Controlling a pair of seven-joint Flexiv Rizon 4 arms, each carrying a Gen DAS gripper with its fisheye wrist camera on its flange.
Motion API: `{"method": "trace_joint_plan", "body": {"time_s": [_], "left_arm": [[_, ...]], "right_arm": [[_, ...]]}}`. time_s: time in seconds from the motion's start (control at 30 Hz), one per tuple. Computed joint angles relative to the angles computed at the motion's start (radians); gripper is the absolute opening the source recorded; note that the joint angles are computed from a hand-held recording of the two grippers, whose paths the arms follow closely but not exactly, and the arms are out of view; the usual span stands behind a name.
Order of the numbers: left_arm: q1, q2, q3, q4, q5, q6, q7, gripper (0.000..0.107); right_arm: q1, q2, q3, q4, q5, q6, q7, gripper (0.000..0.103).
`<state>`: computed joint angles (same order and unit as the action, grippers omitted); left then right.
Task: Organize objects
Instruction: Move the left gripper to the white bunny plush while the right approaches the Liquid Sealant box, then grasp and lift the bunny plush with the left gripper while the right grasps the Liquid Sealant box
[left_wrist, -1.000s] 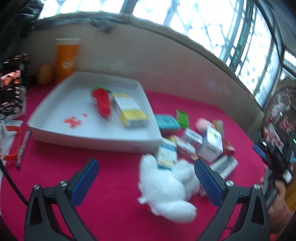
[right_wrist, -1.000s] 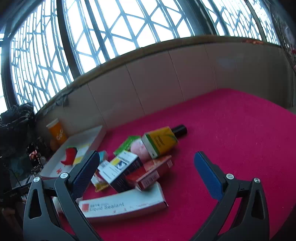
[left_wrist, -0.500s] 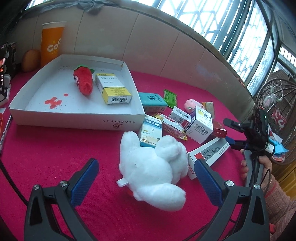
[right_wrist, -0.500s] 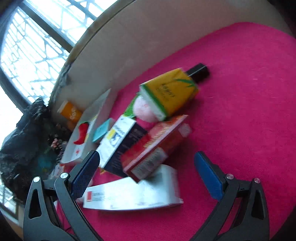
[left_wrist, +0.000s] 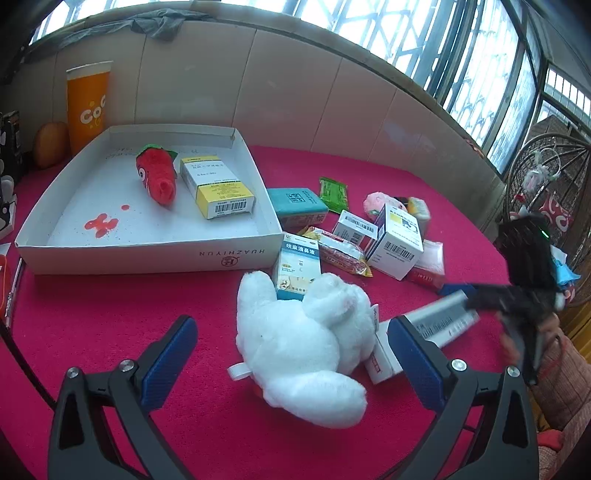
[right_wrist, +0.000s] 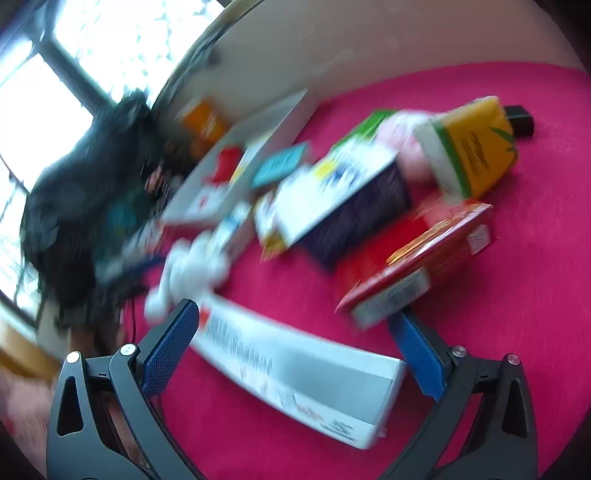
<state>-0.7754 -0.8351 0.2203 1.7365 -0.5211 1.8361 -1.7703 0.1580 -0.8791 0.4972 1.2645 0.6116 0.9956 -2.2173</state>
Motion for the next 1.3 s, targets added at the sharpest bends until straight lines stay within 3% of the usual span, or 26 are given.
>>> {"method": "trace_joint_plan", "body": {"time_s": [0.13,0.3,0.33,0.43,0.57,0.67,0.87,0.97,1.03,1.07,1.1,1.3], "left_arm": [[0.022,0.0,-0.01,-0.018,0.043,-0.045,0.034,0.103],[0.067,-0.003,-0.057,-0.037,0.1,-0.071,0.026,0.103],[0.063,-0.006,-0.05,-0.044,0.107,-0.08,0.024,0.103],[0.054,-0.022,-0.022,-0.082,0.143,-0.124,0.028,0.103],[0.105,-0.033,-0.061,-0.127,0.207,-0.19,0.036,0.102],[0.105,-0.04,-0.05,-0.146,0.243,-0.228,0.012,0.093],[0.111,-0.039,-0.041,-0.154,0.306,-0.246,-0.053,0.087],[0.095,-0.046,-0.015,-0.167,0.333,-0.253,-0.083,0.083],[0.082,-0.05,0.005,-0.174,0.349,-0.255,-0.103,0.081],[0.074,-0.051,0.017,-0.177,0.356,-0.257,-0.113,0.079],[0.064,-0.053,0.032,-0.181,0.363,-0.261,-0.124,0.078],[-0.025,-0.067,0.163,-0.195,0.403,-0.271,-0.232,0.075]], "right_arm": [[-0.031,0.081,0.031,0.123,-0.001,-0.046,-0.108,0.103],[0.062,0.138,-0.021,0.215,-0.051,0.141,-0.171,0.103],[0.087,0.136,-0.037,0.221,-0.079,0.184,-0.162,0.103],[0.094,0.117,-0.045,0.2,-0.162,0.162,-0.125,0.103],[0.112,0.106,-0.052,0.201,-0.248,0.142,-0.104,0.103],[0.12,0.11,-0.049,0.23,-0.291,0.172,-0.102,0.103],[0.159,0.107,-0.097,0.28,-0.384,0.249,0.0,0.102],[0.174,0.107,-0.115,0.305,-0.44,0.276,0.044,0.093],[0.22,0.115,-0.17,0.346,-0.491,0.353,0.087,0.072],[0.228,0.118,-0.181,0.362,-0.525,0.381,0.108,0.055],[0.211,0.118,-0.159,0.354,-0.517,0.364,0.102,0.043],[0.168,0.11,-0.113,0.374,-0.558,0.414,0.17,0.043]]}}
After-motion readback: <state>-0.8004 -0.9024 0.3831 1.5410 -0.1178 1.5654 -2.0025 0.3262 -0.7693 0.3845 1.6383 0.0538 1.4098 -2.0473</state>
